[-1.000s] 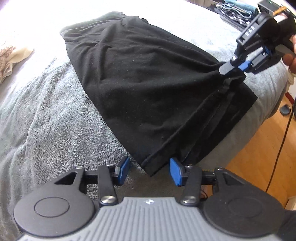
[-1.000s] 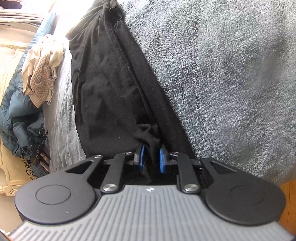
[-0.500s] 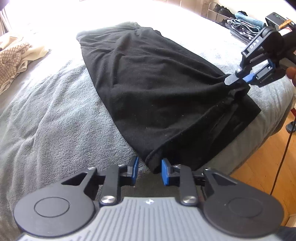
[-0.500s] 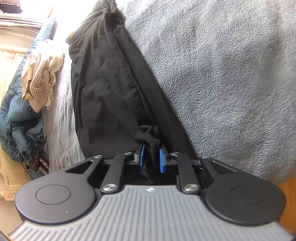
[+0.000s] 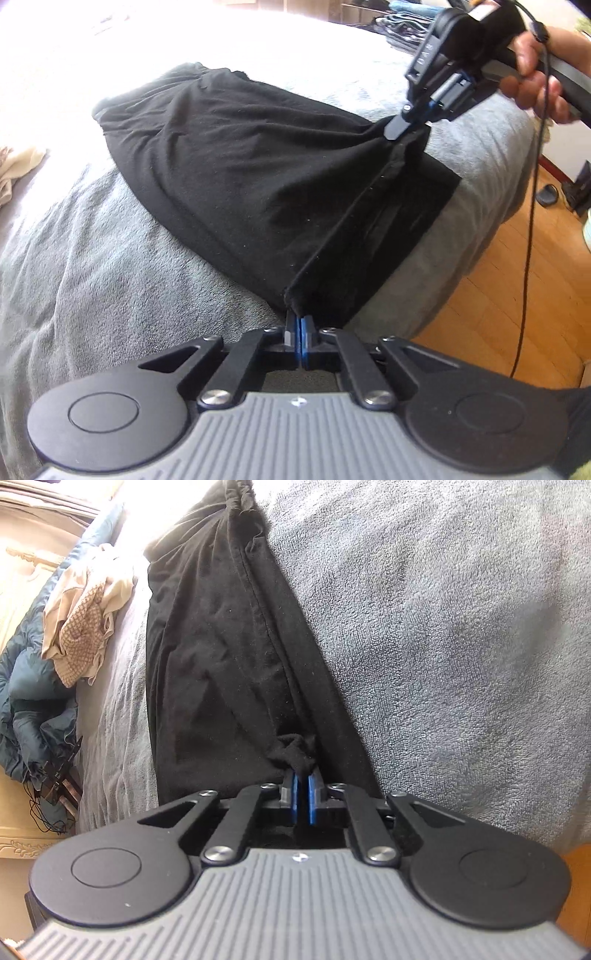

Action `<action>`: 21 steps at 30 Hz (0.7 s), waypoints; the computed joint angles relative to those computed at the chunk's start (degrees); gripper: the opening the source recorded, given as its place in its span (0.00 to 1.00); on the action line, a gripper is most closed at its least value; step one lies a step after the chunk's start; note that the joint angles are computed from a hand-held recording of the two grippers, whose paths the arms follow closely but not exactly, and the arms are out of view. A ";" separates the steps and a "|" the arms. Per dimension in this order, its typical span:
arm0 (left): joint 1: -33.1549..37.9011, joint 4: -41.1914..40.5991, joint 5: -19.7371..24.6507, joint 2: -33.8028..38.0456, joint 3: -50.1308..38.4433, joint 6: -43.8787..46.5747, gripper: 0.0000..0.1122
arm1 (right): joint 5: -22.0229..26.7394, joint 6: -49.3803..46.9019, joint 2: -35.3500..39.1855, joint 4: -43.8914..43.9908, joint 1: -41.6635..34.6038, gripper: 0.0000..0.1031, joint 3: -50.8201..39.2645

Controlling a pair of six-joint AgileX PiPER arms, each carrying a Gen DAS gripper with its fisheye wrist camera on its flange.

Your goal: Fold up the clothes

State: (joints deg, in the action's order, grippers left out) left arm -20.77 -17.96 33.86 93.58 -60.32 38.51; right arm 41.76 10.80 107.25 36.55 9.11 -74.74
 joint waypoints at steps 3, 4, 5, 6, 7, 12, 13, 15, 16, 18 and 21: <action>0.31 -1.49 1.13 -1.77 0.71 5.25 0.01 | 1.60 0.54 -0.61 -1.60 0.09 0.02 -0.77; 0.19 -1.97 1.35 -2.10 0.87 6.97 0.01 | 2.26 0.89 -0.82 -2.53 0.15 0.02 -1.05; 0.18 -2.62 1.54 -2.43 1.16 8.87 0.01 | 2.86 1.19 -1.04 -3.34 0.21 0.02 -1.25; 0.10 -3.33 1.56 -2.89 1.74 11.18 0.01 | 3.25 1.41 -1.27 -3.86 0.24 0.02 -1.16; -0.12 -3.90 1.58 -2.86 1.85 13.33 0.01 | 3.60 1.74 -1.49 -4.39 0.17 0.02 -0.88; -1.09 -4.23 1.52 -2.41 3.38 20.07 0.00 | 4.09 1.50 -3.04 -4.22 -0.72 0.02 1.57; -1.11 -3.96 1.40 -1.96 3.54 20.97 0.00 | 4.23 1.15 -3.26 -3.96 -0.79 0.02 1.74; -1.05 -4.27 0.26 -1.14 4.32 23.52 0.00 | 4.95 0.84 -3.61 -4.20 -0.64 0.02 1.91; -0.91 -4.46 0.01 -0.58 4.43 24.88 0.00 | 5.52 1.10 -3.60 -5.07 -0.40 0.02 1.68; -0.35 -4.50 1.41 1.04 3.07 26.10 0.01 | 5.95 1.44 -3.35 -6.42 -0.09 0.02 1.84; 1.51 -5.46 8.77 3.69 -1.71 25.96 0.05 | 5.64 1.40 -3.21 -6.43 -0.31 0.01 2.82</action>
State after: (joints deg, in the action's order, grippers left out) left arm -19.27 -23.42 42.63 97.27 -62.03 64.47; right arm 47.40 12.20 104.05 30.12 8.80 -71.93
